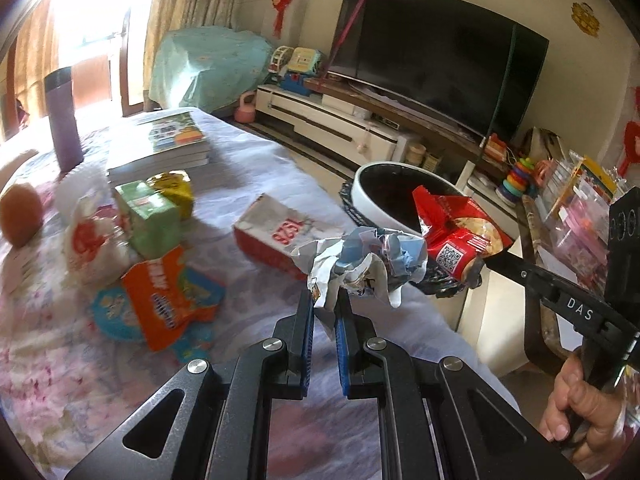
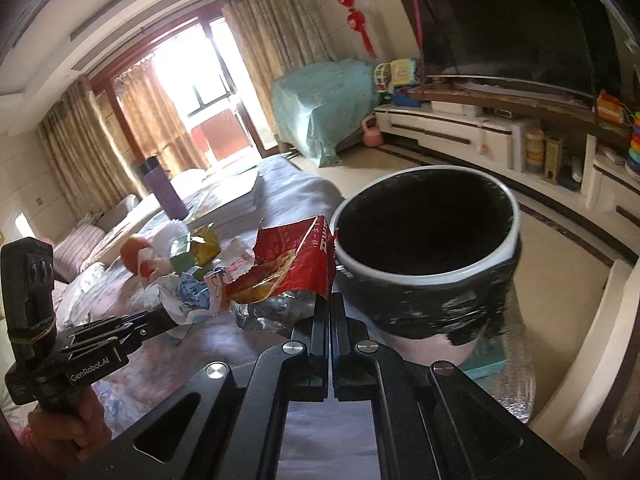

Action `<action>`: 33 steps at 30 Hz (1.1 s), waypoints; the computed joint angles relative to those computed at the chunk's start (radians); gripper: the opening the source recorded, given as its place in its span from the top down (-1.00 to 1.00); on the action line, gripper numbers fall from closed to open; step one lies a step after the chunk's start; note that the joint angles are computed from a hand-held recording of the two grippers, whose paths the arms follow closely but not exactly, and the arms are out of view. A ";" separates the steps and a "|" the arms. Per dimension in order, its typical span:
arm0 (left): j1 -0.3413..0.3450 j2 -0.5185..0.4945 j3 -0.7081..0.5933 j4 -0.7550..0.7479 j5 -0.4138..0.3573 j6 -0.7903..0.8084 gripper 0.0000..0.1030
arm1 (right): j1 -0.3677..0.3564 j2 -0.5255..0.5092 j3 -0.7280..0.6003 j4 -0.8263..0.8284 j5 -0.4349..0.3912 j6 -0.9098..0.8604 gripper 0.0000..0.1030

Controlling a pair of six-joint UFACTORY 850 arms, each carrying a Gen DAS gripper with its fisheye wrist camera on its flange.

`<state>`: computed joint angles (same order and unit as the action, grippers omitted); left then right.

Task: Collect trash
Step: 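Grasp the crumpled paper with the left tool while the right tool grasps the red snack bag, then carry both items over the bin and open both tools to release them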

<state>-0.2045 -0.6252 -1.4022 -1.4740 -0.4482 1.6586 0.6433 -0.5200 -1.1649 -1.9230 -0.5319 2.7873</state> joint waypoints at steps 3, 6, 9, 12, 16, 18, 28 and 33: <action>-0.012 -0.019 -0.031 0.027 -0.001 -0.025 0.83 | -0.007 0.011 0.017 0.002 -0.010 0.012 1.00; -0.026 -0.036 -0.060 0.045 -0.001 -0.044 0.83 | -0.016 0.020 0.031 0.007 -0.018 0.019 1.00; -0.042 -0.056 -0.092 0.063 0.004 -0.062 0.83 | -0.026 0.032 0.047 0.011 -0.022 0.028 1.00; -0.055 -0.076 -0.122 0.083 0.005 -0.081 0.83 | -0.037 0.043 0.062 0.010 -0.028 0.036 1.00; -0.076 -0.109 -0.172 0.119 0.009 -0.119 0.83 | -0.049 0.053 0.076 0.015 -0.035 0.035 1.00; -0.089 -0.123 -0.192 0.137 0.017 -0.139 0.83 | -0.057 0.053 0.077 0.015 -0.033 0.033 1.00; -0.128 -0.216 -0.342 0.287 0.019 -0.300 0.83 | -0.094 0.061 0.083 0.042 -0.023 -0.002 1.00; -0.147 -0.264 -0.421 0.378 0.019 -0.392 0.82 | -0.113 0.056 0.075 0.062 -0.010 -0.033 1.00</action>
